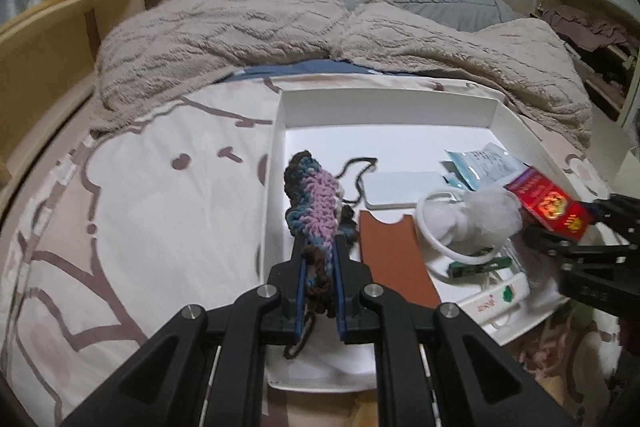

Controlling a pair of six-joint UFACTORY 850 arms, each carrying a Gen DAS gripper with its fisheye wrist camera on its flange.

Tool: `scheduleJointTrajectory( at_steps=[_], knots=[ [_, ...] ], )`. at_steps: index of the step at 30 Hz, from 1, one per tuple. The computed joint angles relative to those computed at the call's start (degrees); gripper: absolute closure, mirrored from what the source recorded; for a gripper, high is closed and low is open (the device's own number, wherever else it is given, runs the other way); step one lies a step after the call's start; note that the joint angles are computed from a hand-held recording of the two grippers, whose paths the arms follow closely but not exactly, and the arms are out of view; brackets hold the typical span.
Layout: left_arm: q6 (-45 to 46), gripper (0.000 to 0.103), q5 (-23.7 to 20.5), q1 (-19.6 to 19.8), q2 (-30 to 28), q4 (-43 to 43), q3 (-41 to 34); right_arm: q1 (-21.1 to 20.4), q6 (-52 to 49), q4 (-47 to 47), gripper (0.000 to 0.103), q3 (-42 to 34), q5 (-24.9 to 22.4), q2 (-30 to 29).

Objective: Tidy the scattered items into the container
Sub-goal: 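Lower the crocheted piece into the box with the left tool while the right lowers the carton inside, then open both grippers to release the crocheted piece and red carton in the box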

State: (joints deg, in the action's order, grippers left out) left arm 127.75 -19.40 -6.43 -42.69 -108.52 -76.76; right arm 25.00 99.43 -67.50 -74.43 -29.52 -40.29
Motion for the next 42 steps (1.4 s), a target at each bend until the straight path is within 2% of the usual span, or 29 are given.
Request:
scheduleJointTrajectory(
  at_steps=[4, 9, 10, 13, 14, 16, 18, 23, 26, 29, 31, 39, 42],
  knots=[
    [-5.00, 0.091, -1.35, 0.32, -0.27, 4.57, -0.27, 0.00, -2.29, 2.17, 0.045, -1.30, 1.26, -0.96],
    [-16.02, 0.090, -3.39, 0.63, -1.23, 14.45, -1.61, -0.33, -0.45, 1.84, 0.045, -0.92, 5.01, -0.82],
    [-16.66, 0.085, -3.55, 0.65, -1.25, 14.95, -1.63, -0.49, 0.19, 1.57, 0.044, -0.60, 6.21, -0.69],
    [-17.37, 0.058, -4.65, 0.84, -1.12, 15.38, -1.42, -0.75, 0.02, 1.63, 0.044, 0.01, 8.41, -0.52],
    [-17.62, 0.053, -5.31, 0.97, -1.02, 15.54, -1.30, -0.62, 1.13, 0.52, 0.044, 0.34, 8.32, -0.38],
    [-17.86, 0.052, -6.38, 1.14, -0.79, 15.84, -1.05, -0.54, 2.66, -0.07, 0.030, 0.95, 8.34, -0.03],
    [-17.69, 0.052, -6.83, 1.15, -0.50, 15.79, -0.76, -0.54, 7.69, -4.35, 0.026, 2.33, 9.35, 0.86],
    [-18.06, 0.052, -8.83, 1.47, 0.34, 16.60, 0.06, -0.38, 23.28, -18.34, 0.026, 6.01, 10.62, 3.67],
    [-18.48, 0.051, -9.80, 1.91, 1.00, 16.37, 0.59, -0.29, 37.02, -30.26, 0.026, 9.01, 9.94, 6.02],
    [-18.24, 0.044, -10.50, 2.51, 1.97, 14.92, 1.39, -0.13, 49.87, -41.04, 0.026, 12.23, 8.43, 8.61],
    [-18.01, 0.044, -11.26, 3.02, 2.82, 14.18, 2.01, -0.05, 55.90, -46.02, 0.026, 14.17, 7.29, 10.18],
    [-15.50, 0.043, -15.27, 4.98, 6.33, 11.17, 4.65, 0.97, 63.52, -51.23, 0.026, 19.52, 3.56, 14.68],
    [-16.21, 0.040, -16.44, 5.47, 6.50, 10.81, 4.17, 1.37, 65.50, -52.67, 0.025, 21.18, 2.38, 16.07]
  ],
)
